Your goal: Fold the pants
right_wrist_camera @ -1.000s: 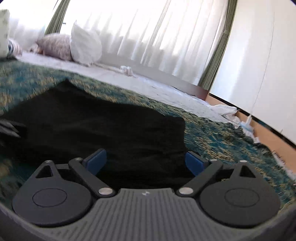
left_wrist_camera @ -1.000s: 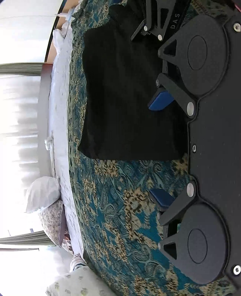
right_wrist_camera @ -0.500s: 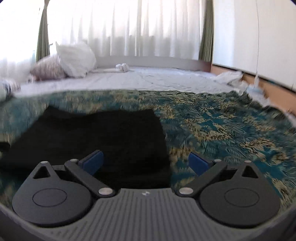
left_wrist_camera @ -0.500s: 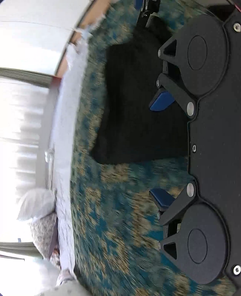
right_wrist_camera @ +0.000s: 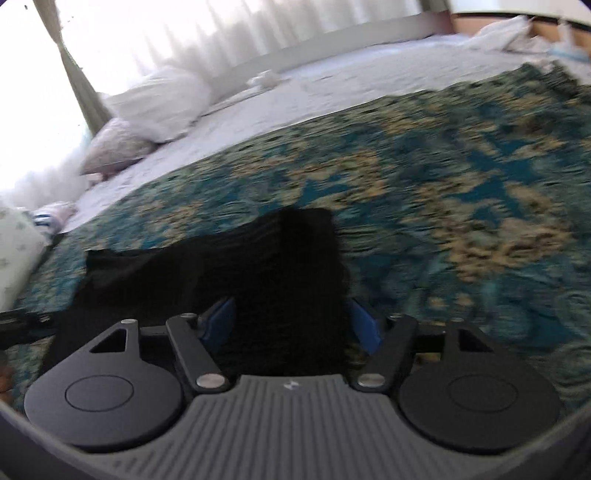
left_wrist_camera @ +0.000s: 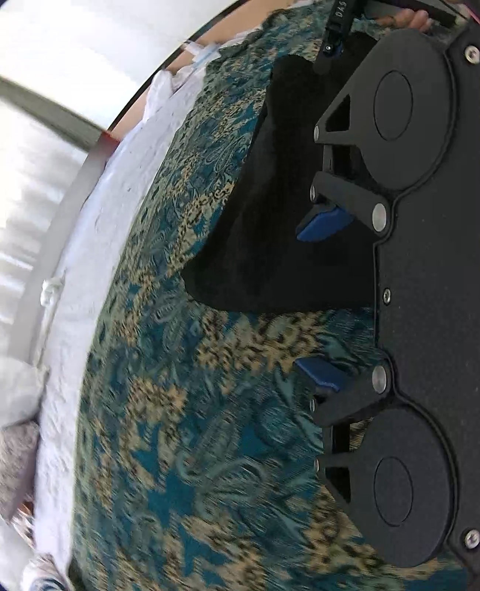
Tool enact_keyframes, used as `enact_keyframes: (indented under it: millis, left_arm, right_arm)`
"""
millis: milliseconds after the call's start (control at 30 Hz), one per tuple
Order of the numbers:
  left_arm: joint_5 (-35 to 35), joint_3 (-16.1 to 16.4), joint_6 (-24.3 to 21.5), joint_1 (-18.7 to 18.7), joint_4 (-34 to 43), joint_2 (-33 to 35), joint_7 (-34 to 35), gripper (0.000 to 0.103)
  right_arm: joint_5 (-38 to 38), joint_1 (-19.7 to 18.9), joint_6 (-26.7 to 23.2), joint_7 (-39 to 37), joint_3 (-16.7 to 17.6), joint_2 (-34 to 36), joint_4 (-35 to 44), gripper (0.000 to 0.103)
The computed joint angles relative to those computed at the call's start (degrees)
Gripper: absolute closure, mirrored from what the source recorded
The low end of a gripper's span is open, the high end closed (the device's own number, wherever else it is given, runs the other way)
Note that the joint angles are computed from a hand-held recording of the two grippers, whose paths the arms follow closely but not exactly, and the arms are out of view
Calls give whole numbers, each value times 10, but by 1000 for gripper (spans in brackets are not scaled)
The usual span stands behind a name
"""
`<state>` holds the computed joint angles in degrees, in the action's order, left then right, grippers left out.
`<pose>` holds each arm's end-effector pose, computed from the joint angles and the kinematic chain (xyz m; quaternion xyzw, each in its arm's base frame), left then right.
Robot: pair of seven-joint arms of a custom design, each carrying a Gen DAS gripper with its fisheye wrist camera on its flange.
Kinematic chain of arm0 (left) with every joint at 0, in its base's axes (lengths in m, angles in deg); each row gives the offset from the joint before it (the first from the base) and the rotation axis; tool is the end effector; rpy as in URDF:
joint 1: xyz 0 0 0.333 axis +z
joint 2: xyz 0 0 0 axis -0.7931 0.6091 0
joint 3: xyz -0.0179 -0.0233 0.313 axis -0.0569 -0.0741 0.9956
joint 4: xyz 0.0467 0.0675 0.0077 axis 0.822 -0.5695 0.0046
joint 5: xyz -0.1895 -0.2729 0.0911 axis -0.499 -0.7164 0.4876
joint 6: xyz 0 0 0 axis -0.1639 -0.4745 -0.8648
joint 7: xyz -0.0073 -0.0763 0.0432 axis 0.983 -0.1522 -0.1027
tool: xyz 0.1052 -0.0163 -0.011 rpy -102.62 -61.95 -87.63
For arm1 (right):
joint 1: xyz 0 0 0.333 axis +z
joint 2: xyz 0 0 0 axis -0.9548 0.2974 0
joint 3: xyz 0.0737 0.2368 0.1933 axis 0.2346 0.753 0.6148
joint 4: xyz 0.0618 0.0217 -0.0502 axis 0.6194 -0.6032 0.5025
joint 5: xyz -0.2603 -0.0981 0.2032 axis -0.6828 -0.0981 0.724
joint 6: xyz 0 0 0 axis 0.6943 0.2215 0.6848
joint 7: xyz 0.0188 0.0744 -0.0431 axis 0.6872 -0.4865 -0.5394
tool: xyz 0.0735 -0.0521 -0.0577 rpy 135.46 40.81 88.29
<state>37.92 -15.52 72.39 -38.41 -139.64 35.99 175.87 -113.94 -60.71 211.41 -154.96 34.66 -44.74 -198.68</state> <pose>0.6897 0.0428 0.4397 -0.5209 0.7559 -0.3924 0.0568 0.5334 0.1400 0.4496 -0.4502 0.7861 -0.2004 0.3731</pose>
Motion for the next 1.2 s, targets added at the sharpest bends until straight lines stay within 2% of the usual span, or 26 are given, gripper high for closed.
enact_keyframes:
  millis: [67,133,233,267,300,367,433,467,500,533,567,600,667,700,767,900,1033,1067,1133,1167,1200]
  left_arm:
    - [6,-3,-9,-2,13,8,4,39]
    - [9,-7,-37,-1,41,26,-2,39]
    - [11,-11,-62,-1,71,46,-16,38]
    - [8,-14,-77,2,82,53,-21,34]
    - [3,-21,-110,10,106,68,-25,22]
    - [3,-42,-187,27,170,110,-29,7]
    - [-1,-35,-194,19,184,119,-37,7]
    - [-3,-34,-185,17,182,119,-42,13]
    - [-5,-32,-170,13,175,115,-48,31]
    - [-1,-27,-151,7,168,110,-58,44]
    - [9,-18,-128,-2,159,103,-70,74]
    - [18,-13,-110,-9,153,100,-82,85]
    - [4,-22,-99,3,140,94,-86,93]
    - [-6,-25,-71,5,115,78,-73,97]
    - [-41,-38,-11,14,63,44,-20,97]
    - [-80,-41,57,11,31,12,31,98]
    - [-40,-18,82,-15,54,24,6,96]
    - [-13,-7,88,-26,56,27,-6,93]
    - [41,15,145,-56,29,20,-26,84]
    - [61,20,177,-64,10,15,-28,76]
    - [77,22,204,-70,-7,10,-32,66]
  right_arm:
    - [8,-2,8,-13,0,10,6,32]
    - [4,-1,24,-16,-7,15,8,33]
    - [-30,7,51,19,-30,18,8,35]
    - [-60,15,58,52,-43,19,11,35]
    - [-87,20,61,80,-49,20,15,35]
    - [-103,15,60,96,-45,24,22,35]
    - [-76,4,58,68,-32,29,26,35]
    - [-52,-2,55,43,-25,32,27,36]
    - [-30,-4,52,24,-21,35,29,37]
    - [2,-7,44,-4,-14,38,30,38]
    - [17,-2,38,-16,-16,40,33,40]
    - [35,1,31,-31,-15,42,36,45]
    - [41,14,37,-26,-27,45,39,52]
    - [48,19,38,-24,-30,46,41,54]
    - [85,18,35,-53,-21,49,44,57]
    - [126,34,28,-89,-25,68,76,61]
    - [158,60,15,-110,-43,99,116,62]
    - [157,72,4,-106,-52,105,123,62]
    - [147,90,-23,-98,-65,110,129,57]
    - [122,103,-23,-74,-80,109,127,47]
    - [110,107,-28,-64,-83,104,123,45]
